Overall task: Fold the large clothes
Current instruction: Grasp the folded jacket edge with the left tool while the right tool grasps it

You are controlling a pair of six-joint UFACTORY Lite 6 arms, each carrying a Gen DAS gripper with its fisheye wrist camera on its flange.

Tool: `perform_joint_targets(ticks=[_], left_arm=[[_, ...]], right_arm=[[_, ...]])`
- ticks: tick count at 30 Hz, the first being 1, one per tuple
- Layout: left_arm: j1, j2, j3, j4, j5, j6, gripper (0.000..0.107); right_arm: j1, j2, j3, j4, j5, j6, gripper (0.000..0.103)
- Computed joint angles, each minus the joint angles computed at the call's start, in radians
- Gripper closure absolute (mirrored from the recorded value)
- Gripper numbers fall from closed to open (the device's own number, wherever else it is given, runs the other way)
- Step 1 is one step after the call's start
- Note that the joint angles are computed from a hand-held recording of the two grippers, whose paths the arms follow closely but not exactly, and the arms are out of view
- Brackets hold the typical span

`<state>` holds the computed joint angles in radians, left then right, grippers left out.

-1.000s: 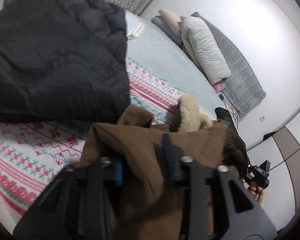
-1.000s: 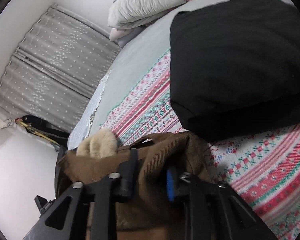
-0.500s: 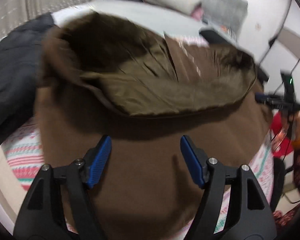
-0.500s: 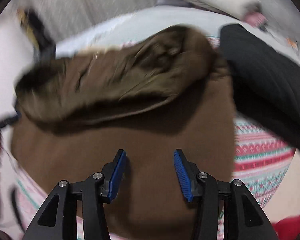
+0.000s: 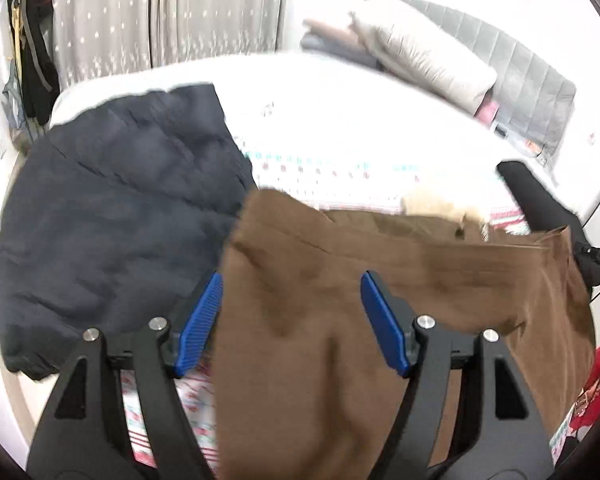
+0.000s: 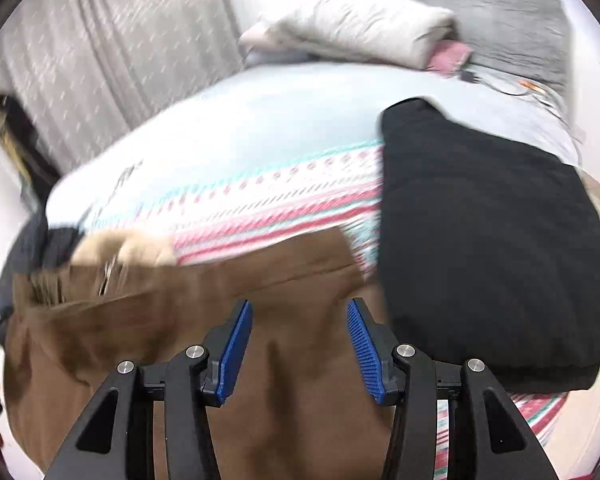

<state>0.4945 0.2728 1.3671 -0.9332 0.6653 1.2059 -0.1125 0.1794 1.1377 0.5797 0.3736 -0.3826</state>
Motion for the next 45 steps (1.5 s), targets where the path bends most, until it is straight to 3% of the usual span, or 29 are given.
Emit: perform_joint_targets(ticks=[3,8,10,11,13,14,16,17,19,20,24,26,29,32,36,39,40,42,45], left_arm=[[0.041,0.036,0.042,0.013,0.01,0.054,0.033],[0.008,0.192,0.203,0.078,0.076,-0.043,0.033],[-0.02,0.208,0.214,0.058,0.085,-0.043,0.034],[-0.032,0.216,0.224,0.053,0.087,-0.053,0.035],[-0.063,0.238,0.252,0.067,0.086,-0.102,0.053],[-0.078,0.243,0.263,0.083,0.074,-0.13,0.059],[-0.094,0.255,0.282,0.096,0.068,-0.162,0.093],[-0.098,0.254,0.282,0.106,0.062,-0.189,0.093],[-0.082,0.212,0.231,0.037,0.043,-0.145,0.095],[-0.067,0.169,0.181,-0.035,0.025,-0.08,0.096],[-0.031,0.095,0.12,-0.204,0.011,0.026,0.096],[-0.067,0.087,0.091,-0.226,-0.103,0.064,0.096],[-0.127,0.18,0.129,-0.125,-0.241,-0.001,0.095],[-0.159,0.282,0.178,-0.033,-0.307,-0.084,0.09],[-0.189,0.246,0.166,0.117,-0.346,-0.216,0.078],[-0.212,0.117,0.073,0.139,-0.388,-0.197,0.043],[-0.217,0.06,0.029,0.066,-0.378,-0.116,0.036],[-0.234,-0.043,-0.048,-0.026,-0.311,-0.024,0.031],[-0.284,-0.126,-0.129,-0.045,-0.22,-0.006,0.023]], right_arm=[[-0.101,-0.051,-0.058,0.191,0.041,-0.246,0.045],[-0.11,0.028,-0.01,0.233,0.056,-0.294,0.04],[-0.078,0.055,0.016,0.246,0.016,-0.318,0.039],[-0.066,0.074,0.04,0.262,0.013,-0.337,0.039],[-0.045,0.146,0.126,0.25,0.025,-0.315,0.04],[-0.017,0.182,0.171,0.207,0.02,-0.275,0.04],[0.034,0.234,0.229,0.018,-0.006,-0.122,0.04],[0.055,0.267,0.25,-0.087,-0.027,-0.037,0.042],[0.08,0.32,0.295,-0.296,-0.017,0.157,0.081],[0.096,0.326,0.284,-0.359,-0.029,0.231,0.091],[0.143,0.215,0.165,-0.777,-0.173,0.647,0.092],[0.166,0.213,0.193,-0.986,-0.165,0.845,0.092],[0.211,0.316,0.317,-1.217,-0.081,1.061,0.091],[0.233,0.474,0.448,-1.217,-0.005,1.046,0.089],[0.272,0.53,0.456,-1.353,0.054,1.181,0.083],[0.318,0.432,0.353,-1.553,0.077,1.412,0.066],[0.33,0.384,0.314,-1.572,0.065,1.448,0.062],[0.36,0.294,0.244,-1.607,0.016,1.523,0.045],[0.454,0.209,0.193,-1.563,-0.033,1.535,0.036]])
